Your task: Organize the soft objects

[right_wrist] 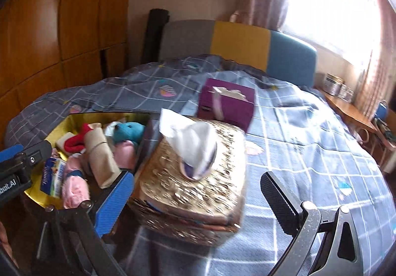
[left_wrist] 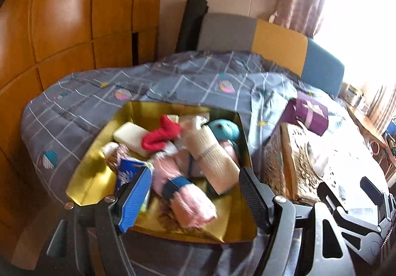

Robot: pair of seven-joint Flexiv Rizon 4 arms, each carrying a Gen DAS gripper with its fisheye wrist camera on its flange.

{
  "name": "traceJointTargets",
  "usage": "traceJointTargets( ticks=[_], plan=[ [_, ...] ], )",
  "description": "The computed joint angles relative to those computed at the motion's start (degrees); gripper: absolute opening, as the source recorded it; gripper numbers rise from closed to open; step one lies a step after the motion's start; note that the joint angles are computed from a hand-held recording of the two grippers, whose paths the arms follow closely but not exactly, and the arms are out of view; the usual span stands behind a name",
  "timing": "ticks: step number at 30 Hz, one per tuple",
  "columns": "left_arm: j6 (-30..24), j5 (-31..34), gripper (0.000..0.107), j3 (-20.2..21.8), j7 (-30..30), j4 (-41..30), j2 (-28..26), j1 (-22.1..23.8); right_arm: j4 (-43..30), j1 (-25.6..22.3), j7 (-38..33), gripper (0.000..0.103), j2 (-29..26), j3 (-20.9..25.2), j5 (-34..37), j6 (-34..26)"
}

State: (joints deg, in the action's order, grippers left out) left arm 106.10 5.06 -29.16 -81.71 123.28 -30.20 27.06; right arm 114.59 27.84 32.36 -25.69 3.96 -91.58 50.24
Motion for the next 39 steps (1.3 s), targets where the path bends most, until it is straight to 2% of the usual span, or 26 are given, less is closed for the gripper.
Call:
traceJointTargets(
  ticks=[2, 4, 10, 20, 39],
  plan=[
    [1.49, -0.69, 0.074, 5.19, 0.29, -0.16, 0.64, -5.34, 1.50, -0.24, 1.69, 0.103, 0.92, 0.05, -0.56, -0.53],
    [2.22, -0.99, 0.074, 8.08, 0.35, -0.19, 0.73, -8.52, 2.34, -0.74, 3.24, 0.103, 1.48, 0.19, -1.37, -0.55],
    [4.68, -0.27, 0.074, 11.83, -0.26, 0.34, 0.90, -12.27, 3.71, -1.85, 5.53, 0.103, 2.20, 0.88, -2.03, -0.12],
    [5.66, 3.29, 0.074, 10.15, -1.76, 0.68, 1.13, -10.36, 4.48, -2.54, 8.11, 0.103, 2.54, 1.26, -2.92, -0.20],
    [4.14, 3.91, 0.074, 7.13, -1.78, 0.70, 0.72, -7.39, 3.77, -2.14, 7.24, 0.103, 1.78, 1.07, -2.19, 0.10]
  ],
)
